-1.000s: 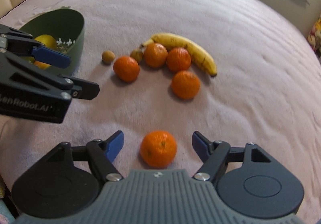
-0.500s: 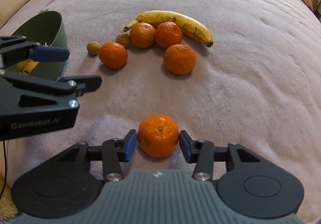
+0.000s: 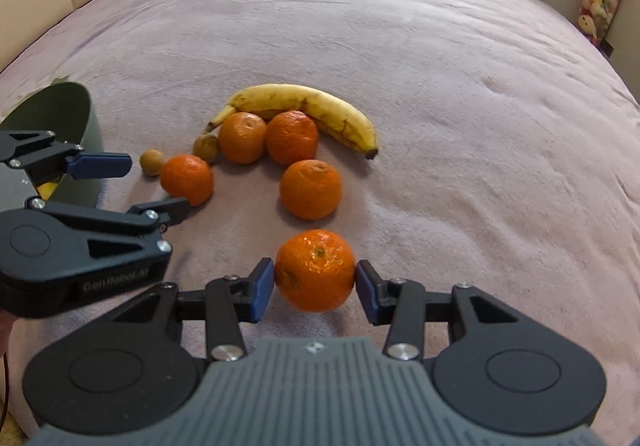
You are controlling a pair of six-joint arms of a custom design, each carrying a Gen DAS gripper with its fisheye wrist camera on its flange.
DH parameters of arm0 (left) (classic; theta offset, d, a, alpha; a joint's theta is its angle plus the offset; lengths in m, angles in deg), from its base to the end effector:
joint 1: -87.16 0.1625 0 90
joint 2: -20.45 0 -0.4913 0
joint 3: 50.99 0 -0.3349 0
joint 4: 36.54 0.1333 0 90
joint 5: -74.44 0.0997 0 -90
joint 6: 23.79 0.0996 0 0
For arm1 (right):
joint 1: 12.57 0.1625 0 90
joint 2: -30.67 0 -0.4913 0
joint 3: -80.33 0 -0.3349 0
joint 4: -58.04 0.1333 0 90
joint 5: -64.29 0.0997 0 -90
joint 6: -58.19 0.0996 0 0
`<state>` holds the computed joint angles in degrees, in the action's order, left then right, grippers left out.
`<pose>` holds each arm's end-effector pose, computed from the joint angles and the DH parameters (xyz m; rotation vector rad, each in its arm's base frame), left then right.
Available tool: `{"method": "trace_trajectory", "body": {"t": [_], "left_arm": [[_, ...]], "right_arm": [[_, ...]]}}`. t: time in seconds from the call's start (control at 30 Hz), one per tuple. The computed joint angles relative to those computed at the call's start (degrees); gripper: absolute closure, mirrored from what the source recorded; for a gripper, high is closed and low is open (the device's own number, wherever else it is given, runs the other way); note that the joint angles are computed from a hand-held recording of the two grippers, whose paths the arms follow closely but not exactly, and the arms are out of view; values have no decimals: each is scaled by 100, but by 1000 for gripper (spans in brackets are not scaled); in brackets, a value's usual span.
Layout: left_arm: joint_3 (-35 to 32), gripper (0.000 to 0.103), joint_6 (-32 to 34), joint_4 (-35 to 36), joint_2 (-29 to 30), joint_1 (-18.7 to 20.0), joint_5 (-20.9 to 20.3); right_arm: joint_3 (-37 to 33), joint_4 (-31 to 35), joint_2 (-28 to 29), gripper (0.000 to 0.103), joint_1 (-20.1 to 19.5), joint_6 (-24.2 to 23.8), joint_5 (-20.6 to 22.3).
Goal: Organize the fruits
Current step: 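Grasp a mandarin with the right tool while the left tool grasps another mandarin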
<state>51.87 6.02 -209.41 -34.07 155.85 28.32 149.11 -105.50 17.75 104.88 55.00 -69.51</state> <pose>-0.0407 -0.6610 0.3097 0.7217 2.1666 -0.6347 0.4184 -0.6657 -0.0430 0.4889 -2.3519 0.5671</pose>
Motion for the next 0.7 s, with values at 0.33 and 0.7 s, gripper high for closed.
{"method": "trace_trajectory", "body": {"t": [0.33, 0.7], "left_arm": [[-358, 41, -55, 74, 316, 89, 160], [-497, 56, -391, 463, 234, 187, -140]], "right_arm": [[-6, 156, -1, 60, -92, 282, 69], [-151, 334, 72, 60, -93, 289, 35]]}}
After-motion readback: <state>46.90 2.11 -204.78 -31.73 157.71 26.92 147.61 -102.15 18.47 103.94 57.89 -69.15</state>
